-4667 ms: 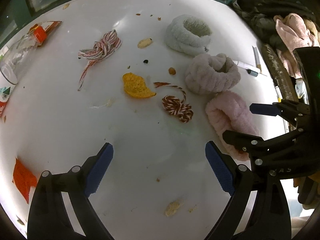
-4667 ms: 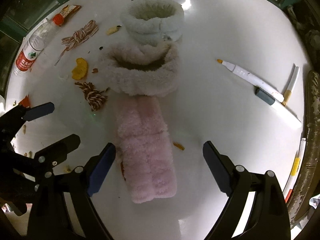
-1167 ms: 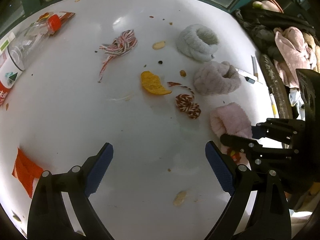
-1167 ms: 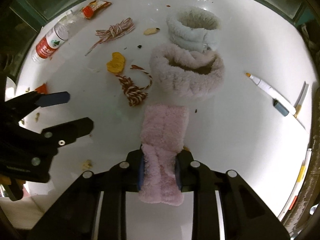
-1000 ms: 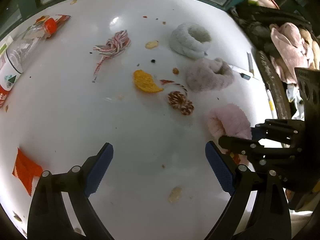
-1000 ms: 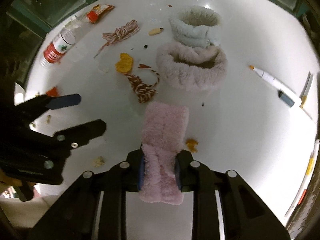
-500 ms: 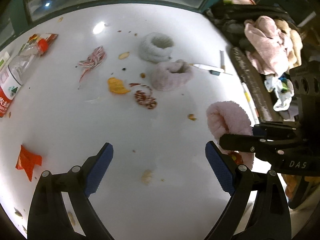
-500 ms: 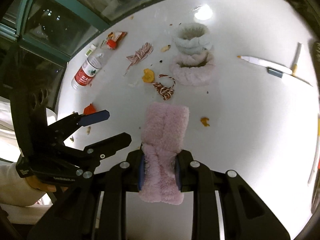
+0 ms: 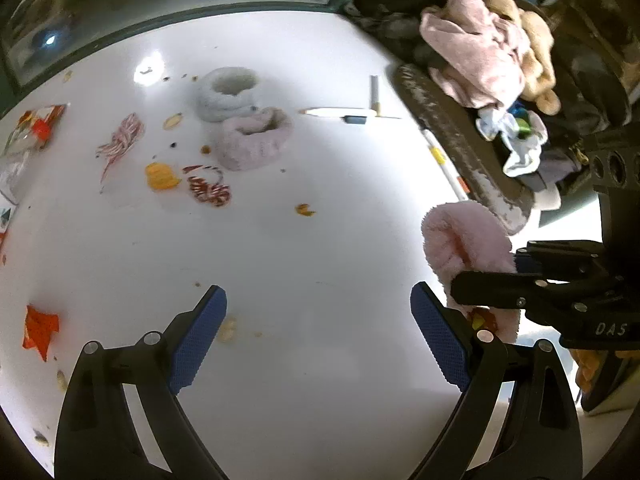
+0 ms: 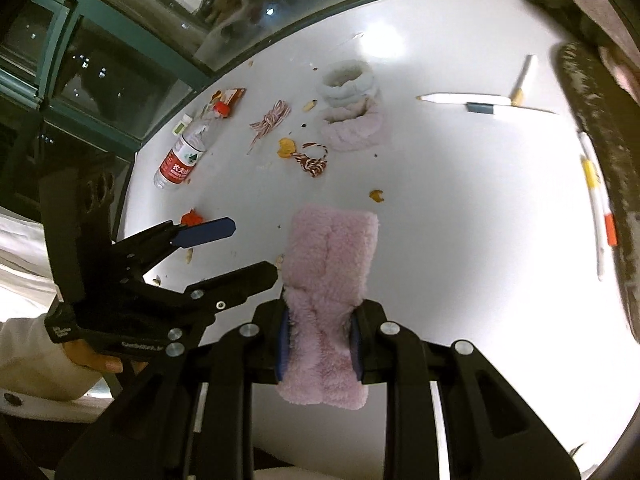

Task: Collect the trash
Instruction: 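Lift the pink strip in the right gripper and carry it toward the bin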

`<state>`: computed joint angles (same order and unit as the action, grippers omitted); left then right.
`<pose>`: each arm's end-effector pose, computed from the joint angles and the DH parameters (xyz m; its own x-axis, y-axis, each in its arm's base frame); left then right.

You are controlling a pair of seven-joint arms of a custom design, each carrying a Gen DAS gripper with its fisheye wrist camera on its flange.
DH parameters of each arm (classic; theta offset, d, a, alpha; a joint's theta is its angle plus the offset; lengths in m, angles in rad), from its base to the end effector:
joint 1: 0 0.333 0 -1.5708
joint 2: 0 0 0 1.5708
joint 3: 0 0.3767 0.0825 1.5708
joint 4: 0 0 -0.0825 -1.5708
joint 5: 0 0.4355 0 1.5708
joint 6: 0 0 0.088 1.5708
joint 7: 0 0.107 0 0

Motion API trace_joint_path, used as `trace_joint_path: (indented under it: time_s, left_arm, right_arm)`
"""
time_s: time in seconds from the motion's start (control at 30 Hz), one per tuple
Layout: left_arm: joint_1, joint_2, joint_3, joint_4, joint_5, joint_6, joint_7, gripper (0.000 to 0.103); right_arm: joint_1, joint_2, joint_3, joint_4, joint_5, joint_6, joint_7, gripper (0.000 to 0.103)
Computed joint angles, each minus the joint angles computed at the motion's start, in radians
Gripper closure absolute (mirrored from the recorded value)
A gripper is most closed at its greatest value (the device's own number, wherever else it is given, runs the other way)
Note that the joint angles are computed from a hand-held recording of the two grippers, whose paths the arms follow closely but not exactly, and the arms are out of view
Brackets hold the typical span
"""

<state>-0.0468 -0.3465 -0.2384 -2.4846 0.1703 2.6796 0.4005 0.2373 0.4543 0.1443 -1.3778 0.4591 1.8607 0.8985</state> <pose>0.4701 -0.1502 0.4987 0.5747 -0.7356 0.3587 -0.6227 -0.6774 -0.3915 0.7140 0.2993 0.5108 0.7663 -0.5171 -0.3814 -0.6315 -0.7156 -0.2985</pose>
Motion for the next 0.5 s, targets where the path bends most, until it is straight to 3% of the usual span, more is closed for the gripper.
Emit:
trace_joint_path:
  time_s: [0.5]
  left_arm:
    - [-0.089,0.103,0.004,0.154,-0.035,0.034,0.193,0.013]
  right_arm:
    - [-0.073,-0.219,-0.054,-0.259,0.1,0.098,-0.038,0.079]
